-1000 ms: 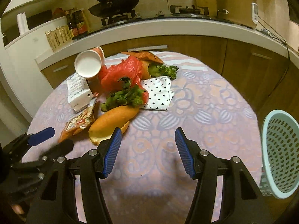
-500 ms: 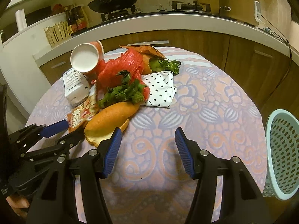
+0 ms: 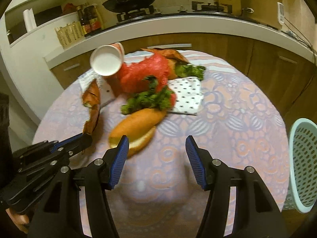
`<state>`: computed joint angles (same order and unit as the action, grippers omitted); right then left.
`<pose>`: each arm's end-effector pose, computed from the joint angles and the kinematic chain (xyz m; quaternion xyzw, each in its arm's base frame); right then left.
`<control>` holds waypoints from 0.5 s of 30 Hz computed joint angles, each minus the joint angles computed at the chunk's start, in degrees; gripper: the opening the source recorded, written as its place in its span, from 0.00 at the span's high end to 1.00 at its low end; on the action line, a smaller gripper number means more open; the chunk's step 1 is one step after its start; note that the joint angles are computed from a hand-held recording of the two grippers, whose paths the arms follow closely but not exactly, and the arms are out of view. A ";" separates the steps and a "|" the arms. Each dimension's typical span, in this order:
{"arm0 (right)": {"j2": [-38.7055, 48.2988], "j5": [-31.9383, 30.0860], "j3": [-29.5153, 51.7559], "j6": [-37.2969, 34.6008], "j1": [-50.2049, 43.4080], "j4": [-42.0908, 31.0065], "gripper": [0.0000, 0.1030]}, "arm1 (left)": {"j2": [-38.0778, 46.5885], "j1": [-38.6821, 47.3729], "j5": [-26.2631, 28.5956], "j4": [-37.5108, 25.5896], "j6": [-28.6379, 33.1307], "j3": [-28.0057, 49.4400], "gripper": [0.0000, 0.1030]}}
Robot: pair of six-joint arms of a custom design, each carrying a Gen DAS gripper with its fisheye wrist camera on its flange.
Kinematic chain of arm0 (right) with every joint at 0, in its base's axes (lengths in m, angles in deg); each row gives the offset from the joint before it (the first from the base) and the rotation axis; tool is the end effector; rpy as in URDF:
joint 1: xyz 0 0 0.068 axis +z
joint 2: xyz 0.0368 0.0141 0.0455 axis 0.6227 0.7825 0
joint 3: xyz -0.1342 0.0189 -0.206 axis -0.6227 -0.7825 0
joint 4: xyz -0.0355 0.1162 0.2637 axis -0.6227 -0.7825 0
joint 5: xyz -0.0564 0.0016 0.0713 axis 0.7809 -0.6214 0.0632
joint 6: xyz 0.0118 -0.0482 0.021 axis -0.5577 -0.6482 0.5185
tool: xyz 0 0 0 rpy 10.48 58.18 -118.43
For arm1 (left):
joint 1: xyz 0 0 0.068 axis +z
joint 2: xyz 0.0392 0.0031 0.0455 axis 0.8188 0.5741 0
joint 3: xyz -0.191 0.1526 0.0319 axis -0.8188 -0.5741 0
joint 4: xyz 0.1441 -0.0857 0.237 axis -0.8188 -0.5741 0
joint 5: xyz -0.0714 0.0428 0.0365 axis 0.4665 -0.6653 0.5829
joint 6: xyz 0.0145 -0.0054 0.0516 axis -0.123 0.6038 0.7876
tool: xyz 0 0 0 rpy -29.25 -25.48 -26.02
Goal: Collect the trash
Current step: 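Return to the table and grasp the orange snack bag with the left tool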
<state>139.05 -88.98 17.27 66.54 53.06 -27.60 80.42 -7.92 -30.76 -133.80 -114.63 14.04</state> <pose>0.2946 0.0951 0.2053 -0.3568 0.8542 0.2325 0.2983 0.1670 -0.2710 0.2095 -0.2481 0.8827 -0.0245 0.3983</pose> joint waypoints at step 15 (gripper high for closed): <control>8.83 8.00 5.56 9.25 9.93 1.04 0.32 | -3.13 -7.68 -6.61 -8.95 -13.64 -0.01 0.94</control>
<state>147.88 -80.98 22.83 75.79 63.00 -26.56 77.29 -15.60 -37.38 -142.75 -128.26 14.03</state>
